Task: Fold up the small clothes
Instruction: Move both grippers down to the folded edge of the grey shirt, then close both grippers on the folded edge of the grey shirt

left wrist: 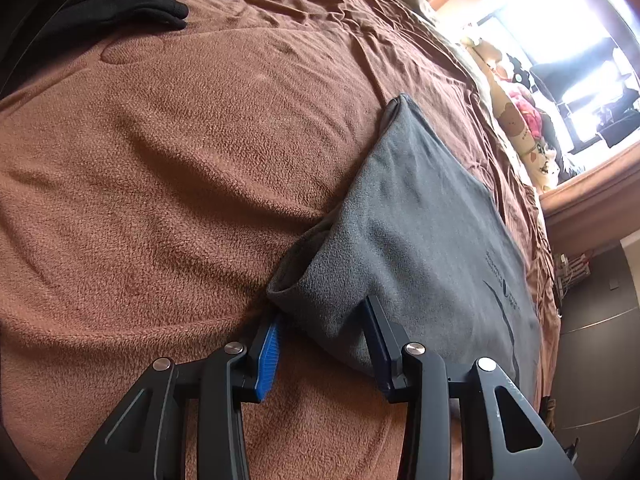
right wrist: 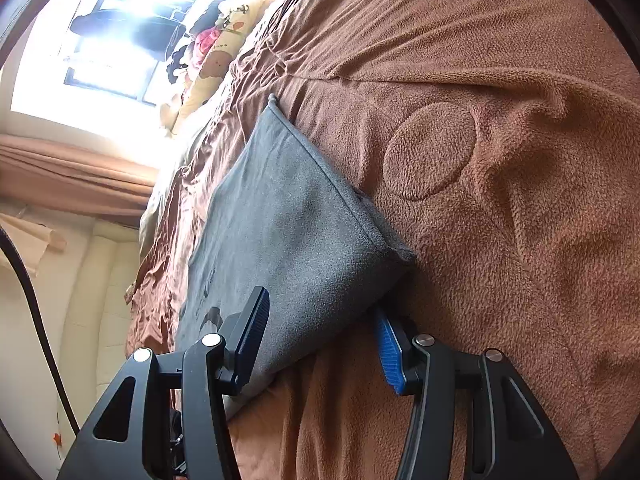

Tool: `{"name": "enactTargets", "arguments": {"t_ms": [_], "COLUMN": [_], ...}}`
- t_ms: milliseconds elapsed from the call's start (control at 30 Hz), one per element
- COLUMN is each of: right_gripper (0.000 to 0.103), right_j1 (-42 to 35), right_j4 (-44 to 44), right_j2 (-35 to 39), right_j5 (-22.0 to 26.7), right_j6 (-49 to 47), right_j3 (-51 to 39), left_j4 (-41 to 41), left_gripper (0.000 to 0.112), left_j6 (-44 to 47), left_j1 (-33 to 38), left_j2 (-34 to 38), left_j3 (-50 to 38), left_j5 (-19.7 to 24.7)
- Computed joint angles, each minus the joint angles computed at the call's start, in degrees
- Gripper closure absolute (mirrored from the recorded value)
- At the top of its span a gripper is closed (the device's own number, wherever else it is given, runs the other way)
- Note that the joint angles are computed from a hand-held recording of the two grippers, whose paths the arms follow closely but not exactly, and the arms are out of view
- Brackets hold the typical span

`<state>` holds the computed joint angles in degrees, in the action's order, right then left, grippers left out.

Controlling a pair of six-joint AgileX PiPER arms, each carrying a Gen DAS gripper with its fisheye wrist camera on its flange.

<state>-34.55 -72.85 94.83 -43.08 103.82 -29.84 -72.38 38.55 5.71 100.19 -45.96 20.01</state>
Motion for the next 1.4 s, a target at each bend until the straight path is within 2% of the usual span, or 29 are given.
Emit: {"name": "enactTargets", "arguments": {"t_ms": [67,233,433,533,600,667,733,833,1133,1400], "right_gripper": [0.055,0.077,0.077,0.077,0.077,0.086,0.101,0.103,0.103,0.103], "right_j1": [1.02,3.04,3.40,4.18,3.23,3.03,2.71,2.17,-1.22,-6.27], "right_j4": [2.22,4.32,5.22,6.93,6.96,7.19,7.45,7.26,-0.95,-7.90], "right_j2": [0.12,-2.11,-1.01,1.05,1.87,1.30,-0.17,-2.09,-8.51,-13.61], "right_j5": [0.95,5.58,3.75,3.14,2.45,3.46,4.16,2.96,1.66,-2.14], "right_j6": [-0.92,-1.71,-4.00,-4.27,-4.33,-3.90,-4.71,-5.96,-1.15,2.05], "right_j3": [-0.02,-0.24,0.66,-0.12,-0.86,-1.22,-0.98,-0.42,-0.64,2.00], "left_j4": [-1.78,-8.65,-7.68,-9.90,-9.33,-9.11,-9.77,-7.96,7.34,10.95], "left_gripper": [0.071,0.085,0.086,0.086,0.094,0.103,0.105,0.106,0.107,0.107], "left_j6": [2.49,11.16,9.82,11.60,11.62,11.96,12.56,10.50,-5.04,-6.88], "left_j1": [-0.15,1.75,1.42,1.09,0.92,1.16,1.60,2.20,2.68,5.24], "left_j2": [0.01,-1.62,-0.27,1.49,1.29,0.47,-0.80,-2.68,-10.51,-18.39], "left_j3": [-0.08,1.70,1.20,0.31,0.18,0.54,1.14,0.88,-1.84,2.19], "left_j5": [-0.85,0.28,0.33,-0.19,-0.80,-0.90,-1.18,-0.79,1.16,4.37]}}
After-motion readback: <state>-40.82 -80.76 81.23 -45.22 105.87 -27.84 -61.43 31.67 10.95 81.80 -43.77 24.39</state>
